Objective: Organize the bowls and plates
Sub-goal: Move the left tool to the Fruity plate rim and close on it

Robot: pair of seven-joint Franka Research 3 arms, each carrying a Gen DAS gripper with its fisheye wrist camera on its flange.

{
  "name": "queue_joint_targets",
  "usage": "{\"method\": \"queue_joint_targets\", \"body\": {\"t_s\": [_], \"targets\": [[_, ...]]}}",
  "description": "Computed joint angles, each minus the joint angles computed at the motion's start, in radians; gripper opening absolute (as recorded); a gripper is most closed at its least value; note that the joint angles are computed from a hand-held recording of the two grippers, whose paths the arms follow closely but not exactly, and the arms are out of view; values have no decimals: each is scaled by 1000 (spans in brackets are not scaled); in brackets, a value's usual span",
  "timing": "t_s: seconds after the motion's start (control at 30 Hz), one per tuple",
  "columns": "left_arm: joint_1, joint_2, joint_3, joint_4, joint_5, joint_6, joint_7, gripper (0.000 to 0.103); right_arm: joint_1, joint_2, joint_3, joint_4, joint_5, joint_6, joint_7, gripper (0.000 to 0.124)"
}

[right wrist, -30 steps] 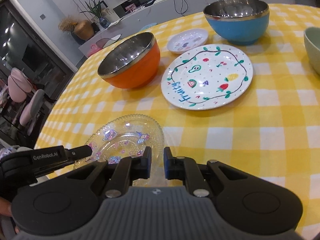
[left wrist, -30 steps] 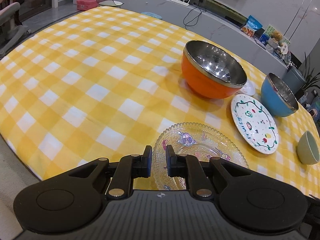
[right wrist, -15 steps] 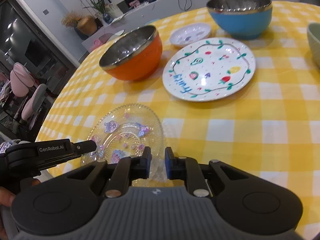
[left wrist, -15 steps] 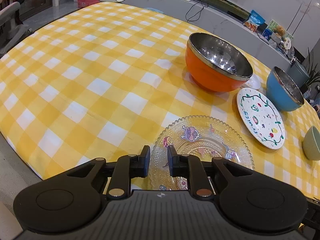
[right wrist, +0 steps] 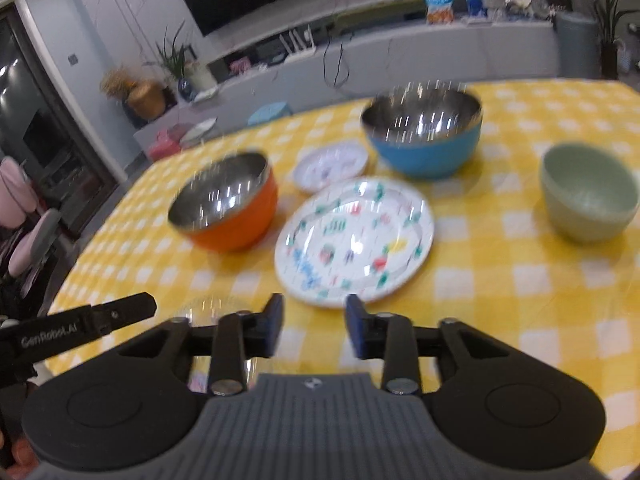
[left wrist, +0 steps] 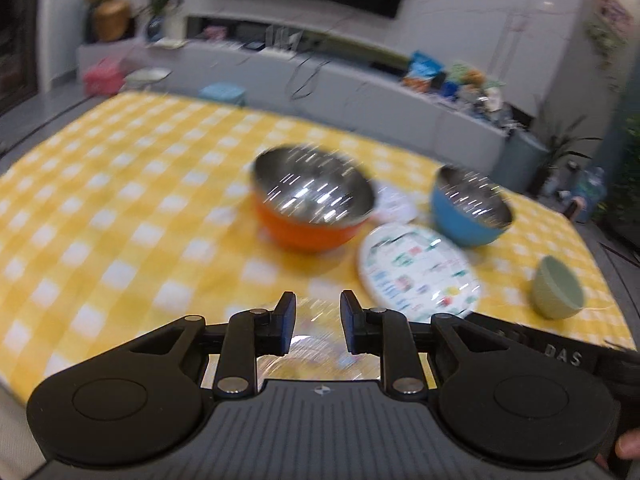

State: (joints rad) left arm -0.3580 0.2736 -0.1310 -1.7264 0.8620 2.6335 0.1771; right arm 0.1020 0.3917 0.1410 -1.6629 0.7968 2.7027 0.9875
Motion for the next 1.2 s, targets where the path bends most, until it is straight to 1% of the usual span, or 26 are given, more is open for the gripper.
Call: {"method": "queue_joint_targets", "body": {"t_s": [0.03, 0.07, 0.13, 0.23, 0.3, 0.33, 0.4, 0.47, 0.5, 0.57, 0.63, 0.7, 0.73, 0.87, 0.9, 0.97, 1.1, 1.17, 1.2], "targets": [[-4, 13, 1, 26, 9, 2, 4, 27, -3, 8, 1, 17, 5, 10, -5, 55], [-6, 28, 2, 51, 14, 10, 9, 27, 2, 17, -6, 33, -3, 30, 8, 57], [-10, 59, 5, 98, 11, 25, 28, 27, 20, 46, -28, 72, -44, 81, 61, 57], [-21, 106, 17, 160, -2, 41, 60, 33, 46, 97, -54, 112, -108, 197, 151, 57], [-33, 137, 29, 194, -1, 45, 84, 38, 41, 125, -52, 130, -151, 226, 180, 57], [-36, 152, 31, 212, -11, 40, 106, 40, 28, 136, -40, 136, -163, 226, 182, 57], [-41, 175, 37, 231, -32, 48, 125, 51, 11, 153, -28, 144, -176, 217, 204, 57], [-38, 194, 43, 236, -59, 85, 128, 53, 10, 172, -38, 166, -201, 178, 254, 57], [-37, 204, 46, 240, -75, 95, 129, 54, 1, 179, -30, 176, -207, 161, 258, 57], [-37, 232, 48, 265, -116, 87, 141, 56, -4, 191, -23, 190, -222, 151, 260, 57], [-31, 258, 39, 297, -166, 57, 183, 56, -14, 205, -11, 205, -227, 144, 254, 51], [-27, 286, 31, 336, -219, 26, 224, 55, -23, 220, -2, 220, -224, 129, 255, 47], [-24, 296, 30, 348, -241, 18, 237, 55, -25, 230, 1, 231, -223, 119, 257, 42], [-22, 327, 37, 378, -294, 20, 273, 55, -13, 246, -17, 246, -245, 99, 284, 39], [-23, 334, 41, 383, -303, 21, 276, 55, -13, 252, -19, 252, -250, 94, 289, 37], [-30, 345, 54, 388, -309, 31, 266, 55, -14, 265, -22, 267, -256, 80, 304, 36], [-24, 356, 54, 379, -335, 56, 275, 55, -29, 288, -18, 300, -249, 28, 343, 31], [-20, 363, 50, 383, -350, 48, 291, 55, -31, 294, -16, 308, -249, 19, 346, 30], [-18, 365, 49, 385, -357, 45, 298, 54, -29, 296, -17, 310, -253, 18, 346, 30]]}}
